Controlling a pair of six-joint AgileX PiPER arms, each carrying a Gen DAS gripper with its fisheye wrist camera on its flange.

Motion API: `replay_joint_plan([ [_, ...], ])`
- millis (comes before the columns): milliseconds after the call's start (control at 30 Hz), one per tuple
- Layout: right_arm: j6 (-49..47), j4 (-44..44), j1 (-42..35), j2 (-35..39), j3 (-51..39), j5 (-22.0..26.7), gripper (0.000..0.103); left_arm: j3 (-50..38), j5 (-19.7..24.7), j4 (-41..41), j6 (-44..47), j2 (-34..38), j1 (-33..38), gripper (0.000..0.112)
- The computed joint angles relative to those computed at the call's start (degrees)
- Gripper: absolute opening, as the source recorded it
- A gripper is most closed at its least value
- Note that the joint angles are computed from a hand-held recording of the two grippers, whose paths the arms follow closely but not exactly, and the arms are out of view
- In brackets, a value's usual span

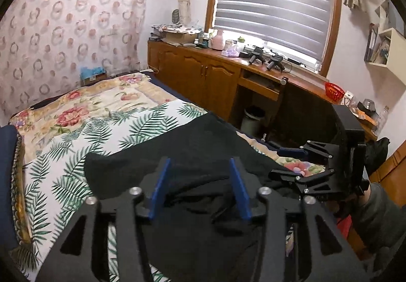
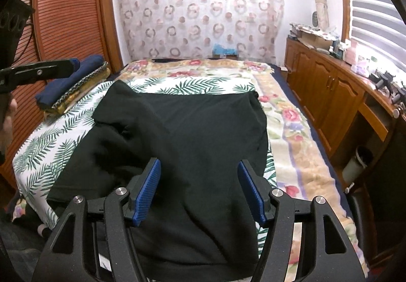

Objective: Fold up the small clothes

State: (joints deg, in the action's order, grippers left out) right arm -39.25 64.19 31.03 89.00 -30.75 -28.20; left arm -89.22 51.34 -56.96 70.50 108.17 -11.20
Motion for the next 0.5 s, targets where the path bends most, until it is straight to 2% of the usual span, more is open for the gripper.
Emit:
replay_joint_plan([
  [300,-1.9,-1.2,-0.4,4.2,-5.2,3.0,0.065,7.6,-5.5,-3.4,4.9,-2.8,3.7,0.057],
  [500,-5.0,-1.3,-2.0,9.1,-11.4,7.7,0.065,10.6,-9.1,-4.7,7.6,-2.1,5.5,0.057],
])
